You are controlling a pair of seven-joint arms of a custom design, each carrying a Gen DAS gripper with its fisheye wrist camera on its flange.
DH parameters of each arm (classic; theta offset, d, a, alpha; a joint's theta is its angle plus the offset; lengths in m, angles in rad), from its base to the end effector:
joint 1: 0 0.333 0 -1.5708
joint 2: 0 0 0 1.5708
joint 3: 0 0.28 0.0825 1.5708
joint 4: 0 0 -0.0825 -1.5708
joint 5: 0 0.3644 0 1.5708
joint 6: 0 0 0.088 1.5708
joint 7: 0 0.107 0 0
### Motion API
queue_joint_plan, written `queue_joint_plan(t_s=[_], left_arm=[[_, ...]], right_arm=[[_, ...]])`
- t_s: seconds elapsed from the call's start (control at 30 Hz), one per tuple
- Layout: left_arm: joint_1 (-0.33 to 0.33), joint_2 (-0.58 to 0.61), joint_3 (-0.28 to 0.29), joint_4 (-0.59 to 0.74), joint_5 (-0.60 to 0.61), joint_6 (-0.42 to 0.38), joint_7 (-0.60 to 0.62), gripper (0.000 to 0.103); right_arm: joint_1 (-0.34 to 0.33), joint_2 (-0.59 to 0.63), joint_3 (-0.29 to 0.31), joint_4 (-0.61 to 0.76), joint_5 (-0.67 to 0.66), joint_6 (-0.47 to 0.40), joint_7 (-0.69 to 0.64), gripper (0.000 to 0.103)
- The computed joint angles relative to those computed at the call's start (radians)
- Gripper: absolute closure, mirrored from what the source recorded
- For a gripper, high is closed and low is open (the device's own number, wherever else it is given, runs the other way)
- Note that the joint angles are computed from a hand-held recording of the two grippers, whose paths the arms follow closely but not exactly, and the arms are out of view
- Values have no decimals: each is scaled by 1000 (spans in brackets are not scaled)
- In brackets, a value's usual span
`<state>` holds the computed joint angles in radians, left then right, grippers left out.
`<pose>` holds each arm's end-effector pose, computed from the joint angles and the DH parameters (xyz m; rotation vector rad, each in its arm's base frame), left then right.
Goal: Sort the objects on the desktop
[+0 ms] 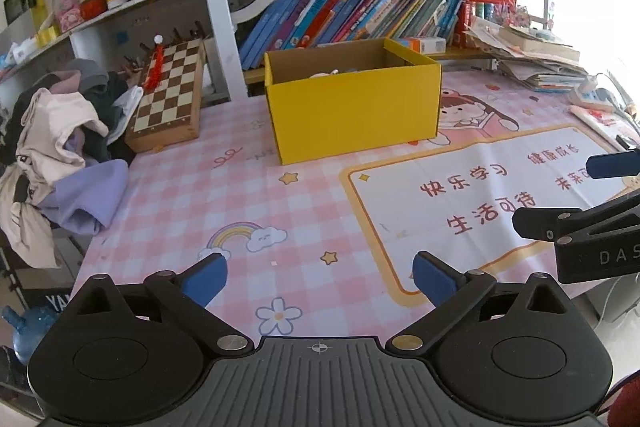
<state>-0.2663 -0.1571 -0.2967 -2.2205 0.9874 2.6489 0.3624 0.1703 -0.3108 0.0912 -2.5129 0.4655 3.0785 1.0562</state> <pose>0.4301 -0.3032 0.4669 -1.5627 1.7757 -0.7256 0.4622 0.0878 0.4689 -1.9258 1.3709 -0.7023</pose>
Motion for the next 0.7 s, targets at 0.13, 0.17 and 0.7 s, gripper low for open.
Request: queue_joint_plan(t_s=[0.13, 0.17, 0.7], left_arm=[[-1, 0, 1, -1, -13, 3, 5, 1], [-2, 1, 2, -1, -18, 4, 10, 1], [-11, 3, 3, -6, -77, 3, 65, 0]], right_arm=[[-1, 0, -3, 1, 0, -8, 0, 0], [-5, 0, -1, 2, -3, -11, 4, 0], [-64, -17, 34, -13, -95, -59, 108, 0]])
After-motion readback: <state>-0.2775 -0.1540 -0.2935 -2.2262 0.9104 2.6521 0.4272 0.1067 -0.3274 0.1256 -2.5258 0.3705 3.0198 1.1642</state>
